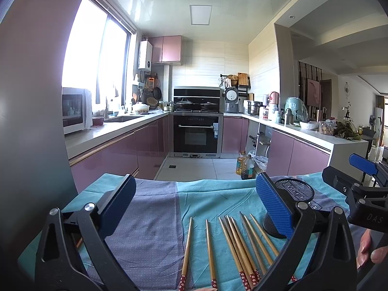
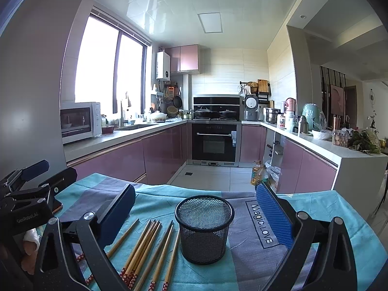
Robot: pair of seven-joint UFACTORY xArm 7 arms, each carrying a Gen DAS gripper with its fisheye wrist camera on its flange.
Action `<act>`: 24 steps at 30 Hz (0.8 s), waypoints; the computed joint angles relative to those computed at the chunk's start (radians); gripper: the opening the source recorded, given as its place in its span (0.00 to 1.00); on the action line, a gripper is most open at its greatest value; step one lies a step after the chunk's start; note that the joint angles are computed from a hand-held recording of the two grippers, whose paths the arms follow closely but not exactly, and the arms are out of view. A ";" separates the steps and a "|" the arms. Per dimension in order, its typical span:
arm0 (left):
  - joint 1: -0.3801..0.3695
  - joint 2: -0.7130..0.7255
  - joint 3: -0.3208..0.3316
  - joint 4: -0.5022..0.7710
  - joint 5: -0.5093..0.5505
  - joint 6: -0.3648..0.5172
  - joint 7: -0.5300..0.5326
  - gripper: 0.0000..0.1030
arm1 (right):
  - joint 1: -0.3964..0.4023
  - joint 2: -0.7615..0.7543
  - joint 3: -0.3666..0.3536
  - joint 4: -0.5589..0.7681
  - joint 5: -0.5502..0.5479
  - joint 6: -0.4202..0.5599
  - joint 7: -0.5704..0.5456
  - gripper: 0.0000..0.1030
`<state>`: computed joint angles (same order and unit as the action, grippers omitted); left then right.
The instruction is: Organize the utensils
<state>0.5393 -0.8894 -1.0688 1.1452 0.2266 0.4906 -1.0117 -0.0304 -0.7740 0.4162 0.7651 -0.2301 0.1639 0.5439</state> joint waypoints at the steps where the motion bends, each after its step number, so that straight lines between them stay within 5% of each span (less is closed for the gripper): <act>1: 0.001 0.000 -0.001 0.001 0.000 0.001 0.000 0.95 | -0.001 0.001 0.000 0.001 -0.001 0.000 0.000 0.94; 24: 0.004 -0.017 0.002 0.000 -0.007 0.003 0.006 0.95 | 0.012 0.005 -0.016 -0.001 0.004 -0.001 -0.002 0.94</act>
